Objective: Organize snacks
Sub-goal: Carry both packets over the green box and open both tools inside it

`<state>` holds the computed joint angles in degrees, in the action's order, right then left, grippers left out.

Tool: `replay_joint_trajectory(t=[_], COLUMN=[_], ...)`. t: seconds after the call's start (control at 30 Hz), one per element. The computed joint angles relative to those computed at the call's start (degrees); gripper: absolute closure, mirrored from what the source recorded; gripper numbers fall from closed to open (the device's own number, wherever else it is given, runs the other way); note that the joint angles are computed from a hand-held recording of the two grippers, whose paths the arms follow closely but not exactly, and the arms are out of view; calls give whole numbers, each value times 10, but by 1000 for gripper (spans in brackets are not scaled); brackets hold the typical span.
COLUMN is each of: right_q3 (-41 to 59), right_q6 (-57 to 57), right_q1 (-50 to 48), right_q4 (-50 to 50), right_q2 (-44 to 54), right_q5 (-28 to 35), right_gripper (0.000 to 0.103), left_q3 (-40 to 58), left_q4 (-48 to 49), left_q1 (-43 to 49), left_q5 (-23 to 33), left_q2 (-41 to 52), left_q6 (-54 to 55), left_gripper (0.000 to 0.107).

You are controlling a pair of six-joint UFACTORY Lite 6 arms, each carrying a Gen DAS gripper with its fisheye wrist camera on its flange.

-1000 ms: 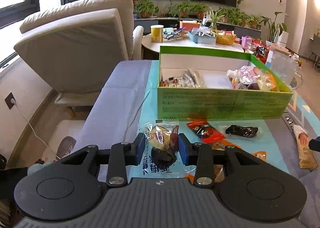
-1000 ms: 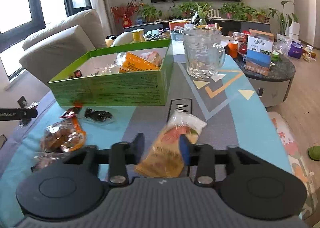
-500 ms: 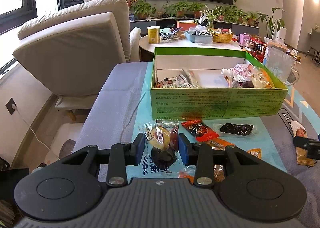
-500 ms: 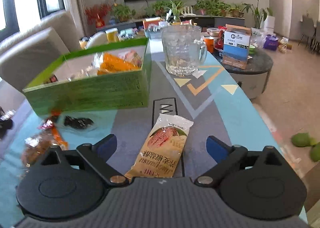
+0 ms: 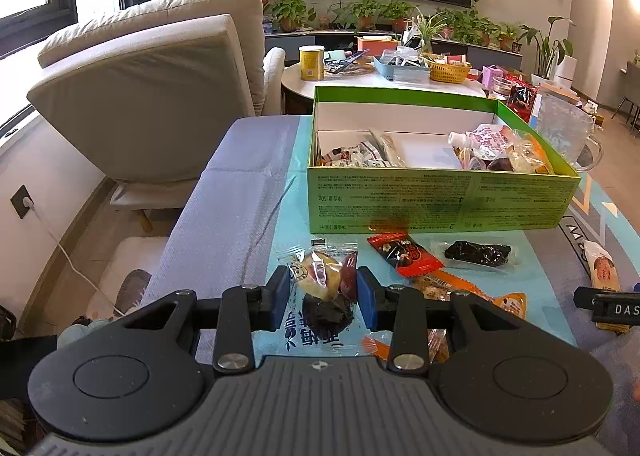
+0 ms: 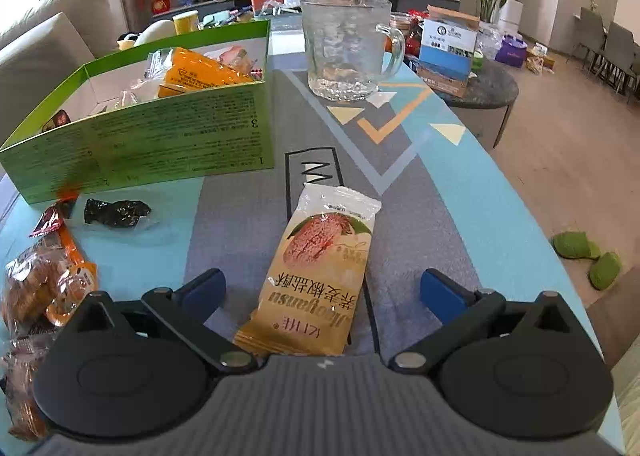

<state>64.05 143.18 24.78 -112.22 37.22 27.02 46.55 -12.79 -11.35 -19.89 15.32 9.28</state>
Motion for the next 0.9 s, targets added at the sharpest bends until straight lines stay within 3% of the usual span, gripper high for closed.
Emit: replay_joint_trajectory(t=[0.17, 0.2, 0.3, 0.5, 0.67, 0.9], right_q3=[-7, -4, -32, -79, -113, -66], right_q6=[25, 10, 75, 52, 118, 139], right_q1=[33, 30, 22, 61, 38, 16], right_q4=[16, 20, -54, -43, -112, -166], right_q2=[-2, -7, -35, -86, -130, -121], right_q5=[59, 46, 26, 121, 127, 103], right_gripper=[41, 50, 52, 52, 52, 52], left_q3=[-6, -6, -8, -18, -24, 12], left_q4=[-3, -4, 0, 3, 26, 16], left_q1=[2, 3, 4, -2, -8, -28], left_q5=[-5, -5, -8, -14, -15, -15], left_q2=[-6, -5, -8, -23, -47, -54], left_q6=[3, 4, -2, -12, -33, -25], left_gripper=[74, 74, 74, 74, 73, 73])
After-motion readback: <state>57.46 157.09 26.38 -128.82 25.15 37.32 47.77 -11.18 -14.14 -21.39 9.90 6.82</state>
